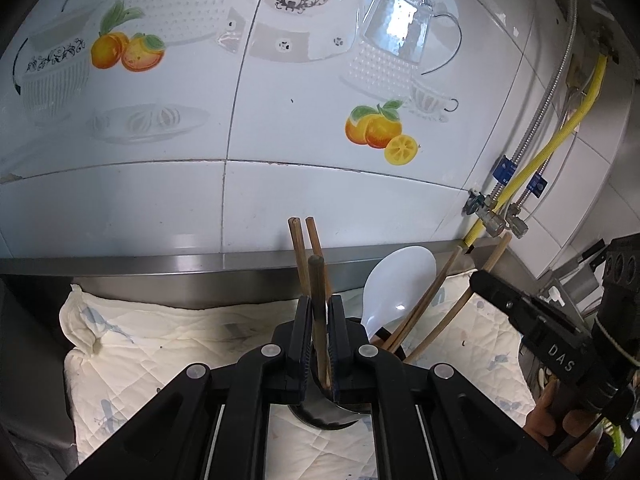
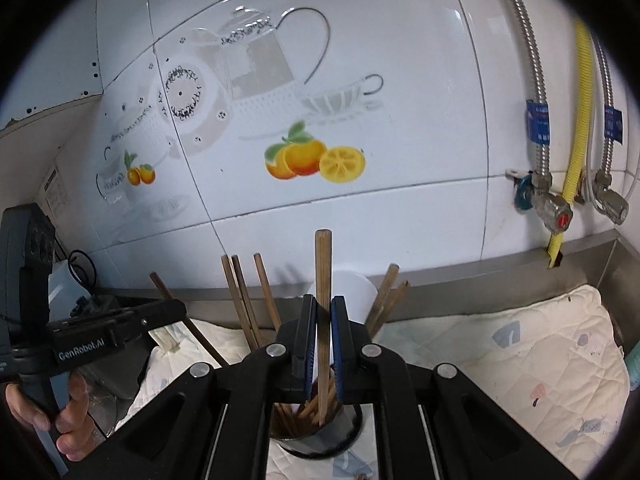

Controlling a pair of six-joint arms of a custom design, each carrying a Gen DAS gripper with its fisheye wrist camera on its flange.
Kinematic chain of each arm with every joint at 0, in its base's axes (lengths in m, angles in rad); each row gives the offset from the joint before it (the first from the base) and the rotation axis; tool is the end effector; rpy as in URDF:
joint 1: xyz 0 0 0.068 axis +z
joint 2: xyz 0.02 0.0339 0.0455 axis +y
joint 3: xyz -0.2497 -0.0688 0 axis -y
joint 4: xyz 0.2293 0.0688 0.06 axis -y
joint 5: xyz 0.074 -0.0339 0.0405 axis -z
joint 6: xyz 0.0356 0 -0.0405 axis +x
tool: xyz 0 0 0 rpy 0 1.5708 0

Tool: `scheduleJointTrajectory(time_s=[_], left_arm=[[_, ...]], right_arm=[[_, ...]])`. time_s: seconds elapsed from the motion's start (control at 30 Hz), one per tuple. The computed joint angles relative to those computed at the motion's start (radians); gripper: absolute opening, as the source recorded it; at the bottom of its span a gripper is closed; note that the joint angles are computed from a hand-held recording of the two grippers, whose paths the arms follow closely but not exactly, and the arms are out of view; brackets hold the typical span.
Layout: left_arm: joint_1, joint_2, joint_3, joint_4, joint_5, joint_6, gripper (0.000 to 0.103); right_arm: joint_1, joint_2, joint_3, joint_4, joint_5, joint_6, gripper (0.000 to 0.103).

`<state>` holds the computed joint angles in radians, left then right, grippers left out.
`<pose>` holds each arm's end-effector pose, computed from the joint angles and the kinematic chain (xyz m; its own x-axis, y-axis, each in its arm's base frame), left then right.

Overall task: Organize utensils
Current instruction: 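Open the left tool releasing its chopstick while the right tool releases its chopstick in the cup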

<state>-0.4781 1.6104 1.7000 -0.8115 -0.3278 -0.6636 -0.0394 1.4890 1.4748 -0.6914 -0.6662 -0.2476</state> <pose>0.3016 -0.1434 0.3721 -0.5984 -0.3467 -0.7223 -0.1873 0.9371 -0.2947 0.3080 0.0099 0.3530 -0.5206 -0.1723 -0.8362 -0.5845 0.7858 0.2020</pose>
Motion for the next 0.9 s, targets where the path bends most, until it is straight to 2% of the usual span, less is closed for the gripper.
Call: scheduleJointTrajectory(time_s=[0.07,0.27,0.33,0.37,0.63,0.9], left_arm=[[-0.002,-0.004,0.0,0.001,0.002,-0.001,0.009],[-0.019,-0.011,0.006,-0.012,-0.019,-0.013,0.016],[-0.028,-0.016,0.008,-0.019,-0.035,-0.02,0.03],[-0.037,-0.021,0.007,-0.022,-0.05,-0.025,0.033],[-0.087,-0.05,0.018,-0.061,-0.109,-0.041,0.033],[-0.166,-0.068,0.007,-0.127,-0.154,-0.1,0.033]], right_arm=[[-0.007,0.016,0.023,-0.036,-0.005,-0.01,0.01],[-0.026,0.02,0.041,-0.081,-0.011,-0.046,0.024],[-0.038,0.014,0.042,-0.097,-0.021,-0.058,0.027],[-0.043,0.012,0.043,-0.105,-0.024,-0.065,0.027],[-0.114,-0.006,0.044,-0.244,-0.059,-0.194,0.027],[-0.176,-0.033,-0.072,-0.346,-0.007,-0.371,0.027]])
